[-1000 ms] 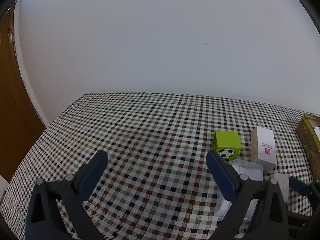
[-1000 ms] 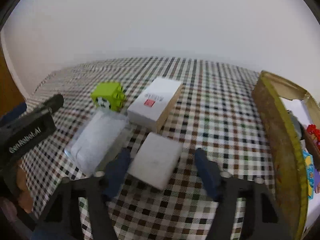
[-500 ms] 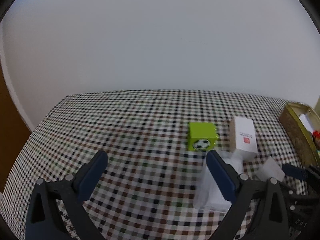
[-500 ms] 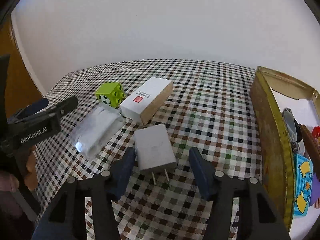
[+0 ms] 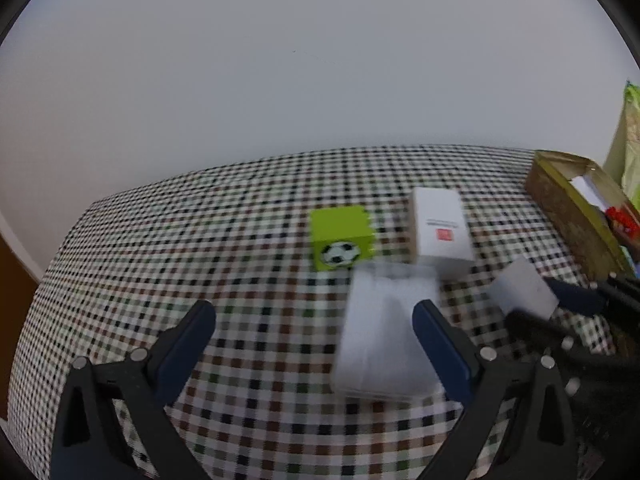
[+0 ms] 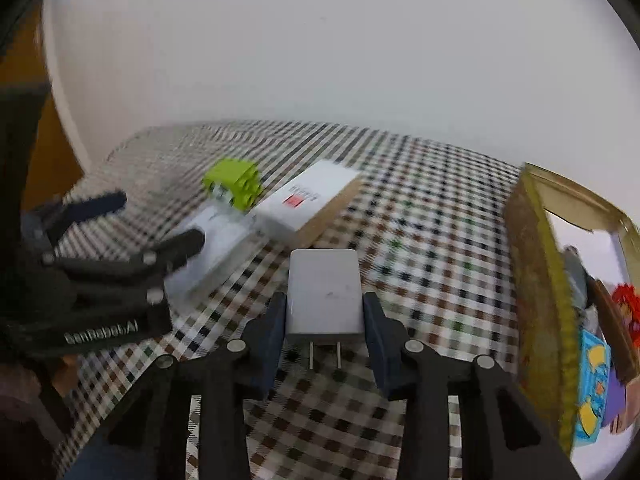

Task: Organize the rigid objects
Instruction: 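Grasp the white charger with the right gripper while the left grasps the clear case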

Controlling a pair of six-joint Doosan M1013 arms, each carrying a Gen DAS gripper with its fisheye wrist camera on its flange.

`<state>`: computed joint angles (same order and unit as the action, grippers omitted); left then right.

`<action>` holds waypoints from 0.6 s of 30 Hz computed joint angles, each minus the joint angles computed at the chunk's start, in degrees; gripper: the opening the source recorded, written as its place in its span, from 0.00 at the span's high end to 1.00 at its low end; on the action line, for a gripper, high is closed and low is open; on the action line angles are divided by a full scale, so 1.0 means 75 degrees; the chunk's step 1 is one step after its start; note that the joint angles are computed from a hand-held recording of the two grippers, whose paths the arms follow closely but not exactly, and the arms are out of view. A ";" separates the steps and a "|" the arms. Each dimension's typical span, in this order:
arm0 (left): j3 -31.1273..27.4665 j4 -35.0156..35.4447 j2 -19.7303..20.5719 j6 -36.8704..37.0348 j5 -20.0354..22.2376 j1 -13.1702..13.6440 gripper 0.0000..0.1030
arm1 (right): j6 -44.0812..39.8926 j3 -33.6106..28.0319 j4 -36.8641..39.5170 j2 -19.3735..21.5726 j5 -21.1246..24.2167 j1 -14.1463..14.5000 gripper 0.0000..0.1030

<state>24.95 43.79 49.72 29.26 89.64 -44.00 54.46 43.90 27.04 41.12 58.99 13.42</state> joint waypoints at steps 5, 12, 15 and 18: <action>0.0010 -0.0291 0.0007 0.0112 -0.0263 0.0015 0.03 | 0.0521 -0.0044 0.0698 0.0000 -0.0077 -0.0168 0.61; -0.0697 -0.1000 0.0399 0.0716 0.0147 0.0122 0.18 | 0.0664 -0.0041 0.0692 0.0008 -0.0168 -0.0165 0.61; 0.0297 -0.1480 -0.0114 0.0158 -0.0753 0.0199 0.36 | 0.0612 0.0088 0.0520 -0.0066 -0.0413 -0.0108 0.61; 0.0268 -0.1326 -0.0084 0.0176 -0.0681 0.0168 0.47 | 0.0557 0.0020 0.0536 0.0011 -0.0441 -0.0121 0.61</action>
